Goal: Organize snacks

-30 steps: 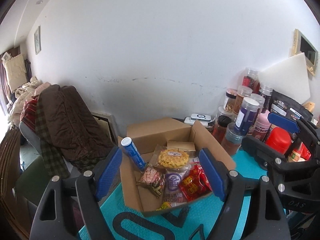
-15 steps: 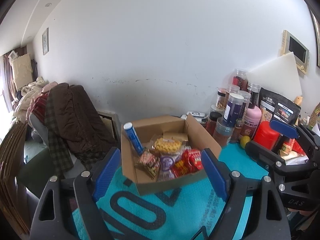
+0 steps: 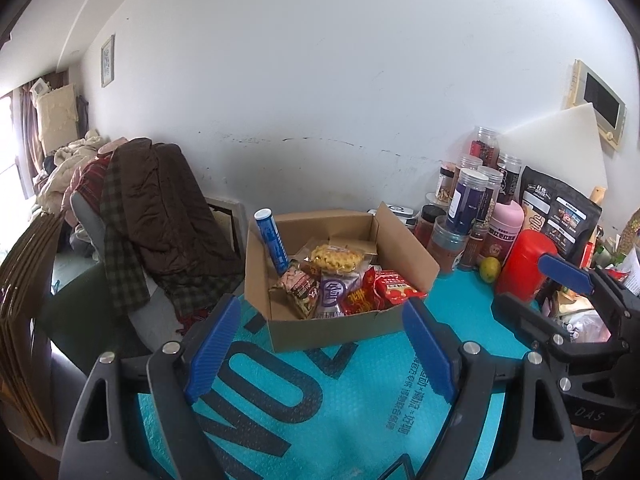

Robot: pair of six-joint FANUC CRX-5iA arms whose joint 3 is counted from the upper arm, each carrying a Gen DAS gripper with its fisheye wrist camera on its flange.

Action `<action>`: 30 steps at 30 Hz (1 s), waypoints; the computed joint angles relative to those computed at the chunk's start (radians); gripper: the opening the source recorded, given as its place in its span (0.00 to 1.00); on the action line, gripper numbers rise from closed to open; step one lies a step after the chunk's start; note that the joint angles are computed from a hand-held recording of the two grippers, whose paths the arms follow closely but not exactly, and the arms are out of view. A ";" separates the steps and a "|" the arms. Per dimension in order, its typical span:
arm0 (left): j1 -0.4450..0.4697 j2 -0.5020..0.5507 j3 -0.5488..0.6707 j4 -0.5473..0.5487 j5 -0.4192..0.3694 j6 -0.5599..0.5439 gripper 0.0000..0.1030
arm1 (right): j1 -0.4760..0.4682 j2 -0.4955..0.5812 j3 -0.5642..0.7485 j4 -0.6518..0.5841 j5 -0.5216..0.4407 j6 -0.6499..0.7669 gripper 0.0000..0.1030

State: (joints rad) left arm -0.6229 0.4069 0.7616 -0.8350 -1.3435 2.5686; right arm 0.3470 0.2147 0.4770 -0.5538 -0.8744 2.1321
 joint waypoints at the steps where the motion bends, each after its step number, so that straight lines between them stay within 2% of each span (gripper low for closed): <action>1: 0.000 0.003 0.005 0.001 -0.006 -0.001 0.81 | -0.002 -0.001 -0.001 -0.006 -0.003 0.004 0.84; 16: -0.036 0.001 -0.004 -0.054 -0.075 0.100 0.81 | -0.023 0.015 0.033 -0.092 -0.091 0.074 0.84; 30: -0.063 0.011 0.009 -0.079 -0.108 0.116 0.81 | -0.029 0.010 0.030 -0.100 -0.095 0.083 0.84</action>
